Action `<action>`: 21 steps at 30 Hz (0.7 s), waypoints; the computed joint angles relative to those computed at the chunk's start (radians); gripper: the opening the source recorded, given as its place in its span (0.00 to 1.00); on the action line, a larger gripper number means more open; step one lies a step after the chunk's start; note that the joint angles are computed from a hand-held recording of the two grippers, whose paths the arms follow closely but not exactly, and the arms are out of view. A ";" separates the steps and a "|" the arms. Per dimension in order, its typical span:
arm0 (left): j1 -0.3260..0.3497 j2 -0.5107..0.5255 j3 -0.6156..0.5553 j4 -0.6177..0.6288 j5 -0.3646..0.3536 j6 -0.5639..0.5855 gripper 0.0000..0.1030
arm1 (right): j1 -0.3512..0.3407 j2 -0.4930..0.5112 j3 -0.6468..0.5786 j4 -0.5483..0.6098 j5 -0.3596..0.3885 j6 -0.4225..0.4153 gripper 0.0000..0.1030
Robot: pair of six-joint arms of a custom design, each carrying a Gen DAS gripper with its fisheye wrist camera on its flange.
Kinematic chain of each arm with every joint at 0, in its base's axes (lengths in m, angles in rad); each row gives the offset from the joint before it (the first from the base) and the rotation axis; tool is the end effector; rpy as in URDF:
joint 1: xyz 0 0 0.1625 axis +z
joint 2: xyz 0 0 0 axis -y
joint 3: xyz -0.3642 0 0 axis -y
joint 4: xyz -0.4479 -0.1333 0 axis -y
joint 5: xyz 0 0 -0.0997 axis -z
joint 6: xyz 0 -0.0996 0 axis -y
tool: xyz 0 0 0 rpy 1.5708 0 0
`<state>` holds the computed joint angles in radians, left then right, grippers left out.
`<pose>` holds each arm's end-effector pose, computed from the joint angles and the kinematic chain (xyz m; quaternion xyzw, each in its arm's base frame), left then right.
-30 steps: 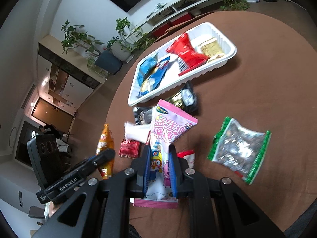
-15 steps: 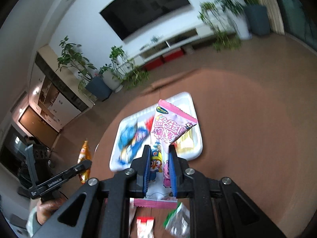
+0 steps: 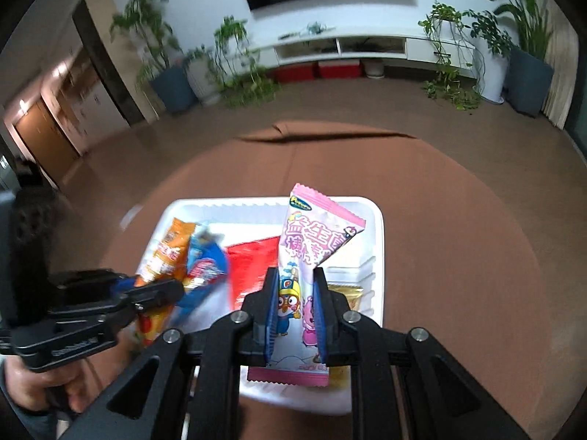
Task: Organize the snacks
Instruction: 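Lower the orange bar into the tray with the left tool while the right tool releases the pink packet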
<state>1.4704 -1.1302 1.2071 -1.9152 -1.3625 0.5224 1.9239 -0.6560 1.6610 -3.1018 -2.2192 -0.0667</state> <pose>0.0806 -0.7356 0.3899 0.2888 0.9425 -0.1081 0.1285 0.2951 -0.5891 -0.0121 0.1097 -0.9125 0.2878 0.2693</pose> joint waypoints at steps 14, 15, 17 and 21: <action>-0.003 -0.003 0.114 -0.101 0.056 -0.023 0.12 | -0.045 0.075 -0.058 0.008 -0.019 -0.032 0.19; 0.000 0.001 0.119 -0.111 0.056 -0.022 0.12 | -0.046 0.076 -0.057 0.004 -0.017 -0.036 0.19; -0.002 0.000 0.135 -0.123 0.064 -0.026 0.12 | -0.047 0.078 -0.059 0.006 -0.022 -0.041 0.21; 0.003 0.014 0.139 -0.134 0.079 -0.018 0.13 | -0.047 0.087 -0.056 0.007 -0.028 -0.039 0.22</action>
<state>1.4738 -1.1160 1.3457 -2.0493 -1.2831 0.5048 1.8773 -0.5687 1.6045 -3.0950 -2.2477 -0.1053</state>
